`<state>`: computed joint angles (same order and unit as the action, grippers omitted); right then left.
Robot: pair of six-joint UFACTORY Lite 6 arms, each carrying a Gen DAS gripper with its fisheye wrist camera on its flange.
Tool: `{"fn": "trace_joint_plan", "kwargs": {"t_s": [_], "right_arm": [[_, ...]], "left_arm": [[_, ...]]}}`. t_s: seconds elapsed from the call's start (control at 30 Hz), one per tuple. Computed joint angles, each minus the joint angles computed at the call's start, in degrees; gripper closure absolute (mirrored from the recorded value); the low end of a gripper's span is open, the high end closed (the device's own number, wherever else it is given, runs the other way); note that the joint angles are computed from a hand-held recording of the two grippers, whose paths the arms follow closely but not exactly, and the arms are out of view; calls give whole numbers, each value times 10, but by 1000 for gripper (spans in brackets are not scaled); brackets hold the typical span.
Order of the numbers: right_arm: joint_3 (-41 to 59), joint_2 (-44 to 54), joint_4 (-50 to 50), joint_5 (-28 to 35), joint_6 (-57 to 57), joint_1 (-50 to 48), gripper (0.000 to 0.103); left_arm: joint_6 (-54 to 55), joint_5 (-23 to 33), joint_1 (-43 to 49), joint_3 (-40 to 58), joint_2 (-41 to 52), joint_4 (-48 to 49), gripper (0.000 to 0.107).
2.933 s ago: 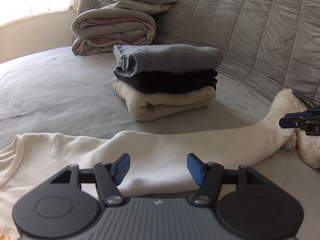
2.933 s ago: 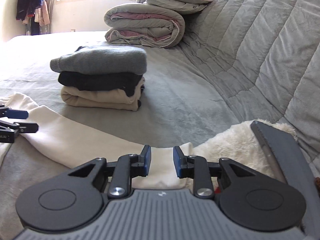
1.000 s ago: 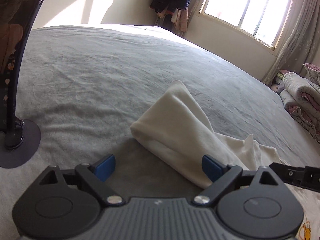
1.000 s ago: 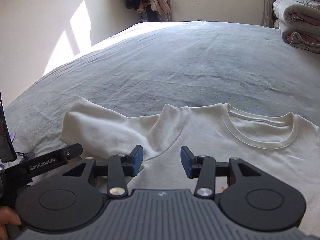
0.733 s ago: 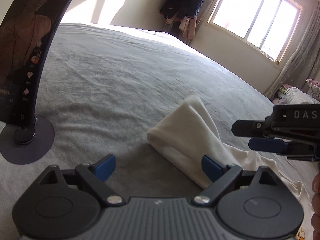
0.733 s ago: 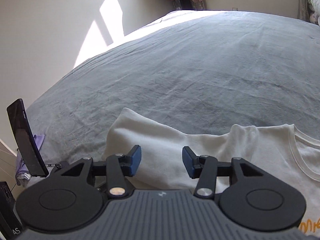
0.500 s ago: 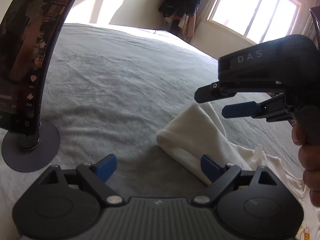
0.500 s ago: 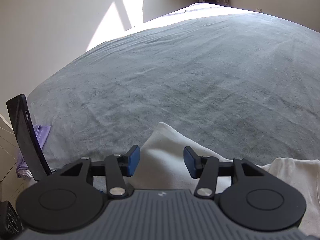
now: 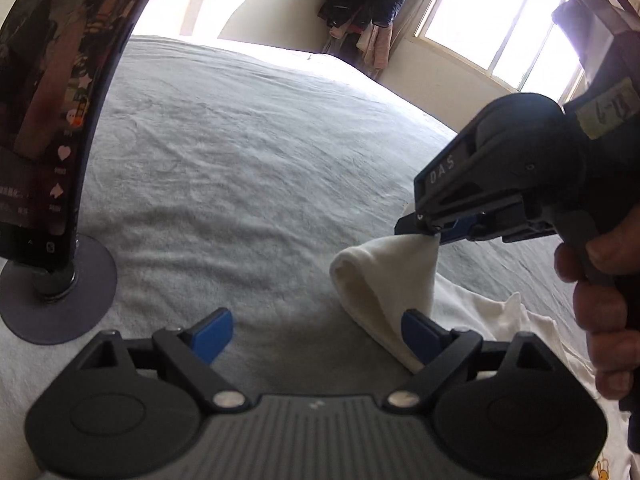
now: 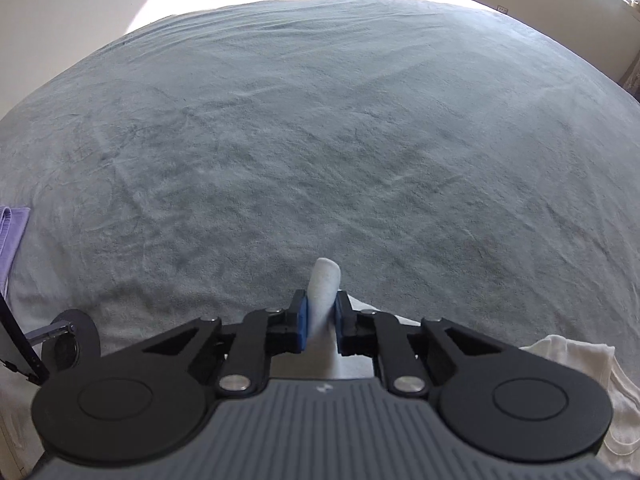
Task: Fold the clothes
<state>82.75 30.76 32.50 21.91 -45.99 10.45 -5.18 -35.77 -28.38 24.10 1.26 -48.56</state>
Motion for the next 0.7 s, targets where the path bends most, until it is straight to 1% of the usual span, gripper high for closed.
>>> {"fn": "trace_joint_plan", "kwargs": {"t_s": [0.07,0.13,0.23,0.3,0.43,0.57,0.63,0.7], "right_arm": [[-34,-25,87,3,-98,-34,94],[-74,-50,204,22,-217,-84,96],[-126,-68,358,74,-375,-166,96],[-156,-68,426,119,-451,-224,96],[-201,-42,512,182,-579,-311,96],[-217,-3,564,235,-663,-370,96],[-218,18,581,272,-694,-397,96],[-220,36,593,305,-719,-417,96]], "left_arm": [[-6,1,3,0,-1,7,15],[-17,3,10,2,2,25,15],[-64,11,33,-3,-3,85,15],[-124,18,56,-7,-9,150,15],[-269,28,104,-1,-2,303,16],[-401,9,136,9,19,429,17],[-452,-9,141,19,39,470,18],[-463,-21,131,27,54,470,20]]}}
